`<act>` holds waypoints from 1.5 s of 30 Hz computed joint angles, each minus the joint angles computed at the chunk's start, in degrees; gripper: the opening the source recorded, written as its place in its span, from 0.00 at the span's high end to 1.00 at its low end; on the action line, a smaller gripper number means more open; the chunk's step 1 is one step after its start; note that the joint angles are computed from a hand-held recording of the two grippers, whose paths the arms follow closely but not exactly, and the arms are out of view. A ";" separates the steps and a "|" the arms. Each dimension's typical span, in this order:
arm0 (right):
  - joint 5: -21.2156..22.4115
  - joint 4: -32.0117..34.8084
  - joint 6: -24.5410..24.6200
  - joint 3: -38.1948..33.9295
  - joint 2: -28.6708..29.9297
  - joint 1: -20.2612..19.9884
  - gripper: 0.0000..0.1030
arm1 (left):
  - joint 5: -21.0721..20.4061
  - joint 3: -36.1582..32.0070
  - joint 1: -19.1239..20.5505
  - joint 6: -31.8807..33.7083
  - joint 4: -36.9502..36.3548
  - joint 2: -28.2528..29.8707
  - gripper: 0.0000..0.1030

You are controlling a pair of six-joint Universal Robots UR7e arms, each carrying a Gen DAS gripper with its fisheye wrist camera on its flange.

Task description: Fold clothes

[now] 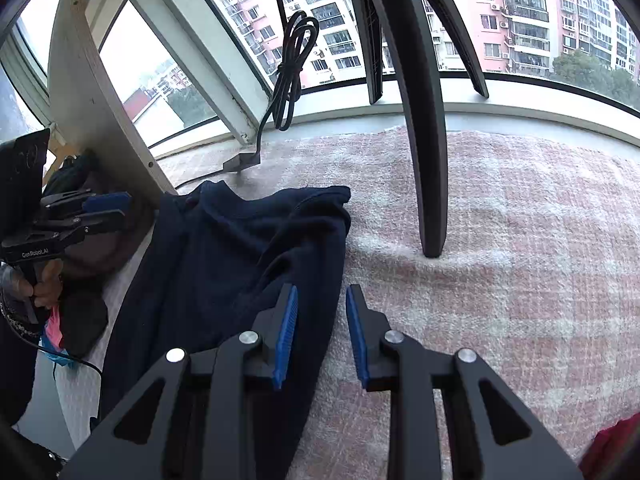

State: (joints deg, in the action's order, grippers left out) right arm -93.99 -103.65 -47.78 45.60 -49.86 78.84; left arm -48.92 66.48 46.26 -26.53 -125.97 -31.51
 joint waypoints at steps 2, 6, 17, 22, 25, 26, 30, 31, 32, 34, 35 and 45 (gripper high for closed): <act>-0.46 -0.85 0.55 0.70 -0.38 0.84 0.76 | -1.09 1.78 -0.28 -0.55 -0.52 -0.45 0.64; -4.60 -0.36 0.71 5.01 -1.41 4.19 0.69 | -5.00 1.59 -0.69 2.91 -5.04 1.25 0.64; -11.57 -0.76 0.10 8.65 -4.80 4.12 0.94 | -13.60 -10.28 -0.54 13.55 -1.93 11.33 0.63; -12.56 3.65 2.43 5.21 -3.96 4.51 0.90 | -15.85 -13.54 0.18 15.21 0.38 13.77 0.64; -15.82 2.97 2.75 7.24 -3.89 5.70 0.73 | -17.13 -13.34 0.19 16.28 0.29 13.94 0.64; -16.62 1.34 2.26 8.93 -3.93 6.13 0.72 | -17.82 -13.11 0.17 16.80 0.15 13.87 0.64; -23.10 -6.90 -1.68 15.20 -4.60 7.36 0.72 | -18.34 -12.62 0.03 17.95 -0.38 13.79 0.64; -22.64 -7.98 -2.61 15.90 -4.91 7.20 0.83 | -18.33 -12.55 0.07 18.26 -0.59 13.75 0.64; -21.78 -8.03 -2.36 15.69 -5.00 6.92 0.90 | -18.44 -12.64 0.20 18.49 -0.77 13.71 0.64; -17.28 -3.21 0.99 12.13 -4.67 5.79 0.94 | -18.58 -12.94 0.45 19.07 -1.20 13.67 0.64; -14.70 -1.18 2.50 10.47 -4.68 5.17 0.94 | -18.73 -13.05 0.52 20.24 -1.69 13.68 0.66; -3.28 4.68 5.22 7.59 -6.61 3.13 0.94 | -21.72 -23.19 1.80 30.01 3.01 19.45 0.84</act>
